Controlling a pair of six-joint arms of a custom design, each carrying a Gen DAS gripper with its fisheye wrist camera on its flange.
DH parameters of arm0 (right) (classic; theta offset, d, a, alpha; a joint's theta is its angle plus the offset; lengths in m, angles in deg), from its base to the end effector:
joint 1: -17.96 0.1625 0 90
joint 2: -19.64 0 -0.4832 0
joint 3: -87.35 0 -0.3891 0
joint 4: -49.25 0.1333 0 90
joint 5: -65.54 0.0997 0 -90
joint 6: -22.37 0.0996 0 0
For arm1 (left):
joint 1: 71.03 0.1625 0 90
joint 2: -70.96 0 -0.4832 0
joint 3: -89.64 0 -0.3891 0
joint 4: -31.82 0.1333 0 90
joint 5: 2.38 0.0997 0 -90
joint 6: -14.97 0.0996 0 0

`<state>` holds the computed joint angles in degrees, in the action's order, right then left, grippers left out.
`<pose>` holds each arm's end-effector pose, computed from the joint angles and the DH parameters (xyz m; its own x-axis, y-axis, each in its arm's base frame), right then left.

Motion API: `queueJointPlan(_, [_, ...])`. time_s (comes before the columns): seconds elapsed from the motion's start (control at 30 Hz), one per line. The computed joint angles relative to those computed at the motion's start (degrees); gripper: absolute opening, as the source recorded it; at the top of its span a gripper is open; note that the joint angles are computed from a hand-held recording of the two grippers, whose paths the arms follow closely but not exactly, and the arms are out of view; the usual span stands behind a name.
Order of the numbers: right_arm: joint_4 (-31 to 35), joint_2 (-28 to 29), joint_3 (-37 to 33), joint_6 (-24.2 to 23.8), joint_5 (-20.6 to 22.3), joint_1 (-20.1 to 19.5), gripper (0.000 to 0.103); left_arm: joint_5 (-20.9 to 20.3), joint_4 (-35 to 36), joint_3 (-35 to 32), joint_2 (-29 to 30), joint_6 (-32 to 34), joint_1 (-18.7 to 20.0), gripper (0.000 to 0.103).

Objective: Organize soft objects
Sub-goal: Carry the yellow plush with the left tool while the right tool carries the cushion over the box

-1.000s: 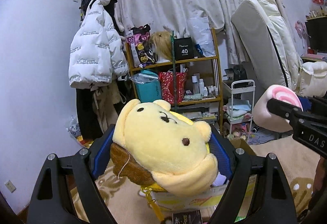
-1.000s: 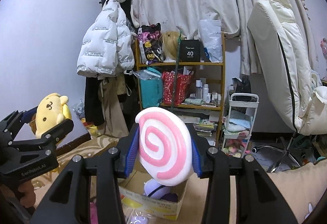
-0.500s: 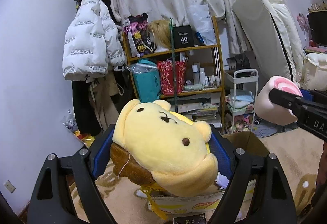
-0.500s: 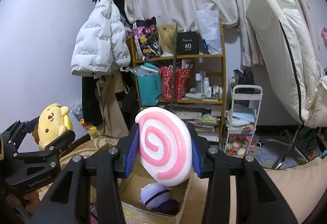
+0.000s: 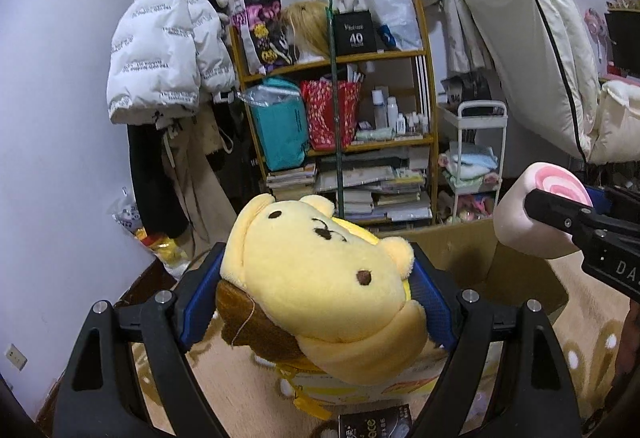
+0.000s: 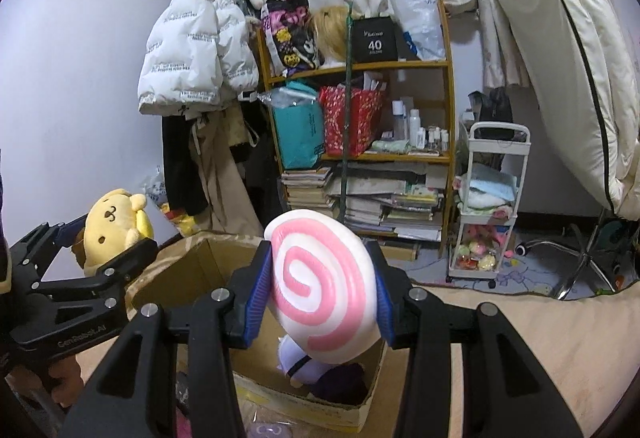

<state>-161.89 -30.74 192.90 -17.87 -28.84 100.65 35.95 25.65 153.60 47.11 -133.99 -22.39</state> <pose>0.0405 -0.6723 0.2659 -0.7816 -0.1113 0.6137 -0.5936 0.4350 -0.6771 -0.3271 -0.6915 -0.0100 -0.5771 0.1487 -0.8030 0.7779 0.3996 -0.4850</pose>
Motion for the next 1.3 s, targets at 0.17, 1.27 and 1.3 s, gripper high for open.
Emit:
queueJointPlan(0.17, [1.24,0.57,-0.59,0.12,-0.59,-0.31,0.048,-0.19,2.28,-2.04,1.71,-0.08,0.47,0.084])
queueJointPlan(1.27, [6.69,1.44,-2.34,1.92,-3.62,-0.82,0.055,-0.25,16.65,-11.09,6.17,-8.59,1.89,0.085])
queueJointPlan(1.3, [6.80,1.40,-2.34,2.06,-3.57,-0.87,0.056,-0.32,16.91,-11.18,6.25,-8.83,1.90,0.085])
